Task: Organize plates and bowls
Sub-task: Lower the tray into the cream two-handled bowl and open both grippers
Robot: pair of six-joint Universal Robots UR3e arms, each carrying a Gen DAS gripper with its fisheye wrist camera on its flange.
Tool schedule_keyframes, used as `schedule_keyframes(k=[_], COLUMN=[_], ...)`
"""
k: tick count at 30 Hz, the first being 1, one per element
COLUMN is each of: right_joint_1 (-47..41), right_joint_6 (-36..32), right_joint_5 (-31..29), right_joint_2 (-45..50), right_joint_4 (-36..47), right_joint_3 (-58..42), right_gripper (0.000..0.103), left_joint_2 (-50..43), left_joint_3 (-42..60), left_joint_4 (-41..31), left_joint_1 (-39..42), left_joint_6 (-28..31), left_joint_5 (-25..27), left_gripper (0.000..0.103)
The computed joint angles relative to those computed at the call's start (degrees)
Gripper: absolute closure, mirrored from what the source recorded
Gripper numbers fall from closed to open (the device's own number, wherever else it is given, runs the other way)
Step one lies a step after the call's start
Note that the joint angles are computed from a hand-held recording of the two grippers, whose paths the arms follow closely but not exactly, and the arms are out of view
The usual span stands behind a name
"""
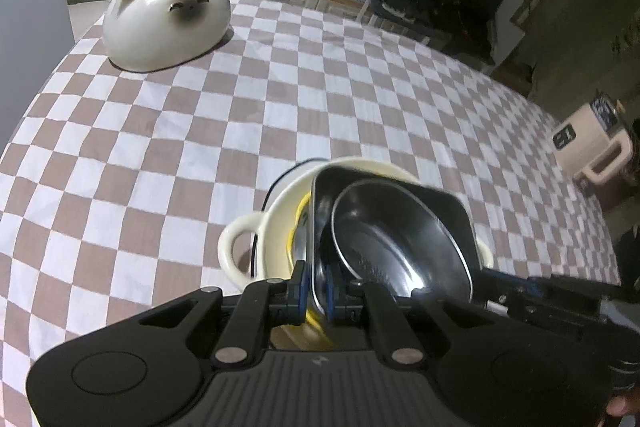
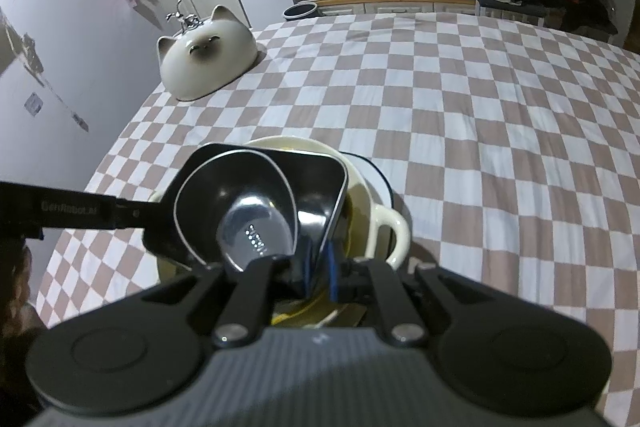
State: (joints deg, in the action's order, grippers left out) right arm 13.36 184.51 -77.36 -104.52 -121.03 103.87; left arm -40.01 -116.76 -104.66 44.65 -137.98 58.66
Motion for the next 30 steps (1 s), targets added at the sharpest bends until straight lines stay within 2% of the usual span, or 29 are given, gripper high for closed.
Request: schedule_keyframes(k=[7, 30], right_joint_1=[1.1, -1.0], right_joint_6=[-2.6, 0.3], right_joint_5=[-1.0, 2.2], right_joint_2=[-1.3, -3.9], right_joint_4=[1.7, -0.4], right_joint_3=[0.4, 2.6], right_gripper=[0.089, 0.09], left_joint_2=[1.6, 0.7], left_joint_3=[1.1, 0.3], left_joint_4=[-5.4, -2.2], left_joint_1=[2.6, 0.6], left_joint_6=[5.3, 2.4], left_joint_5=[0.2, 0.7], left_gripper=[0.091, 0.091])
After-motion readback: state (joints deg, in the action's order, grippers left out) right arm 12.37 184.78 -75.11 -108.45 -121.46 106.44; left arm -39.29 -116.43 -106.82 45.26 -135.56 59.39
